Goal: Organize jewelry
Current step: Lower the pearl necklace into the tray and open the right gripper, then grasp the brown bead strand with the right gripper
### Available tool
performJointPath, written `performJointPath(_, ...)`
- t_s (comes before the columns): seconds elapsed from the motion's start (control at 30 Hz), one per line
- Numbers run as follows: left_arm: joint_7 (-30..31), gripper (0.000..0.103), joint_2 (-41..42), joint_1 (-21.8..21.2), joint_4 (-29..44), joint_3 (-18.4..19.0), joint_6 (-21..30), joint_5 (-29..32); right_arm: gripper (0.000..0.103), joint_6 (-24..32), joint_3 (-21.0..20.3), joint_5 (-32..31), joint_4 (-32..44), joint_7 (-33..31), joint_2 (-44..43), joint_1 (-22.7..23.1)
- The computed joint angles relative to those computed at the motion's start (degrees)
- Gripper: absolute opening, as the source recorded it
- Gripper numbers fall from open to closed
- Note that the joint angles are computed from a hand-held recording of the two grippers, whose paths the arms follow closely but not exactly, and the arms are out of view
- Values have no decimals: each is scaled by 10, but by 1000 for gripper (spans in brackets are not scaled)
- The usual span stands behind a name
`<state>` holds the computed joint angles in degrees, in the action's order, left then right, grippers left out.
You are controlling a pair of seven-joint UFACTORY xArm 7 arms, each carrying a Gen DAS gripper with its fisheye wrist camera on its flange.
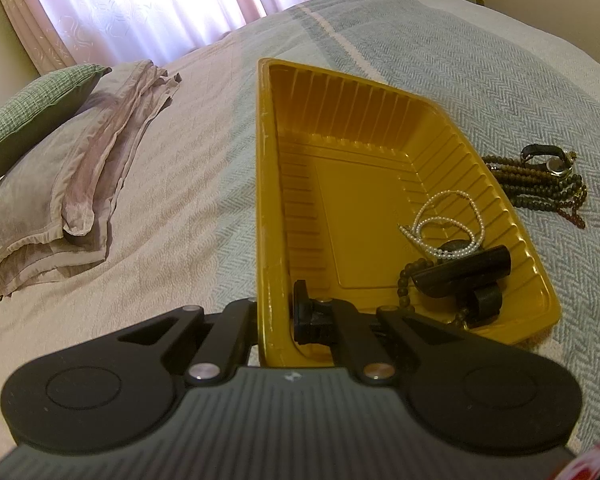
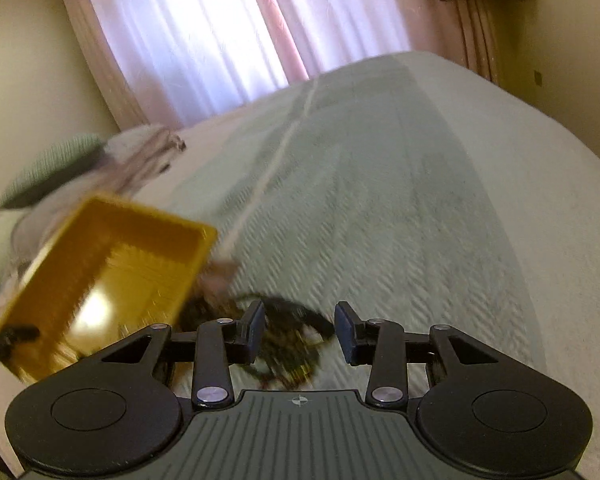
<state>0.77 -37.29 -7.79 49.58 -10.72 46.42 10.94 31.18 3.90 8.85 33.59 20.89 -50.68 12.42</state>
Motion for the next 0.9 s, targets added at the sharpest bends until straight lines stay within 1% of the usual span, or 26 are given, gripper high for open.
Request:
performJointPath(0.13,1,2,0,0,1,0,1,1,39,11,8,-4,-21,-9,-9,11)
performJointPath(0.23,0,2,1,0,1,0,2,2,39,3,20,-9,-30,-15,2,20)
performJointPath(0.4,-2,2,-1,0,0,-1,2,2,39,-16,47,-38,-35,-13,38,15)
performJointPath(0.47,-2,2,-1,0,0,-1,3,2,39,-20,62,-57,-34,-6,54,4)
performJointPath(0.63,-1,2,-2,-1,0,-1,3,2,38,-36,82,-94,-37,6,72,-4)
performJointPath(0.67,-1,2,-2,-1,0,-1,3,2,36,-35,85,-102,-37,9,71,-6)
performJointPath(0.7,-1,2,-2,-1,0,-1,3,2,30,-33,89,-109,-37,12,70,-9)
performJointPath(0.73,-1,2,-2,-1,0,0,3,2,22,-29,94,-117,-37,17,68,-12)
performJointPath(0.8,0,2,-1,-1,0,0,3,2,16,-26,93,-125,-38,20,66,-11)
performJointPath(0.9,0,2,-1,-1,1,0,3,2,16,-22,91,-132,-42,22,56,-9)
